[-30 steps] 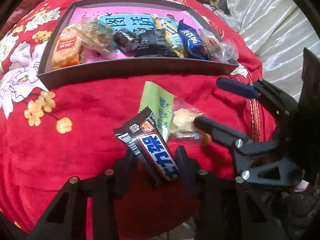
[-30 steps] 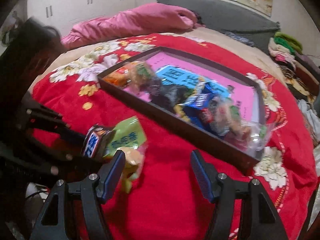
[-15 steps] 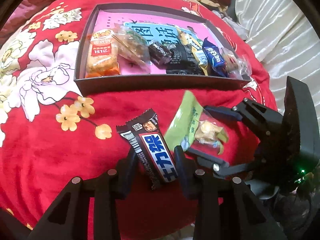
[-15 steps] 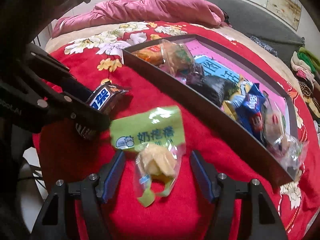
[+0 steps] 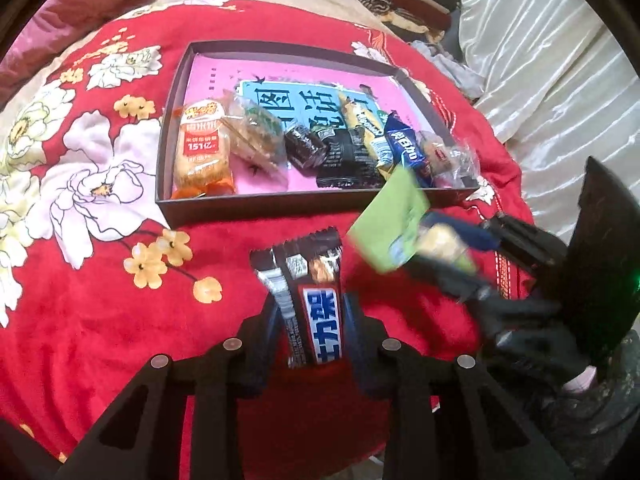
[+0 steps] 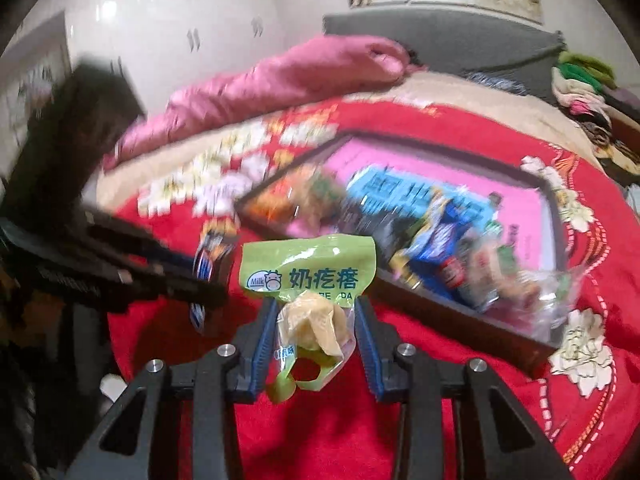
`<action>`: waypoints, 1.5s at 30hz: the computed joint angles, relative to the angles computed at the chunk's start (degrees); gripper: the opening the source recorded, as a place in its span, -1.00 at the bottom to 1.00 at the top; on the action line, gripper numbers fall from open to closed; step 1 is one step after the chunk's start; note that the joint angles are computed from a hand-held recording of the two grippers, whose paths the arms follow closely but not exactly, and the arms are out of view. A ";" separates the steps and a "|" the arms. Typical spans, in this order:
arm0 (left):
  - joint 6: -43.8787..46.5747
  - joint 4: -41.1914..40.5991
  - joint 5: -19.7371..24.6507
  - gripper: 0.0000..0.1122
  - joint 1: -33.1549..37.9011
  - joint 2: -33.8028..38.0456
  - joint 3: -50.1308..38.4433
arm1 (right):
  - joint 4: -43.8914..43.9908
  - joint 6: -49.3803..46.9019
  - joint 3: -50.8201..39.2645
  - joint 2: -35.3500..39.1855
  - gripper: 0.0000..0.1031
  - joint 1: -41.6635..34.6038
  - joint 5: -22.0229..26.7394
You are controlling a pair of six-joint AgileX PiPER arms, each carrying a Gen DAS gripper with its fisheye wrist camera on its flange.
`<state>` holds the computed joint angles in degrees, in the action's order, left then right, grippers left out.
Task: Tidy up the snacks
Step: 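Carry the chocolate bar and pastry bag over the tray with both grippers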
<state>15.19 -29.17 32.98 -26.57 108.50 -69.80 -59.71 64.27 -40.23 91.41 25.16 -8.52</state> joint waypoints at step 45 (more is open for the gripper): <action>-12.74 9.33 0.01 -0.45 -1.14 9.66 -19.95 | 57.49 -50.18 1.04 -3.32 -0.24 -3.45 -8.88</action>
<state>2.45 -19.84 32.99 -27.72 118.17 -89.75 -2.22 14.09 -39.19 88.09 21.71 -17.40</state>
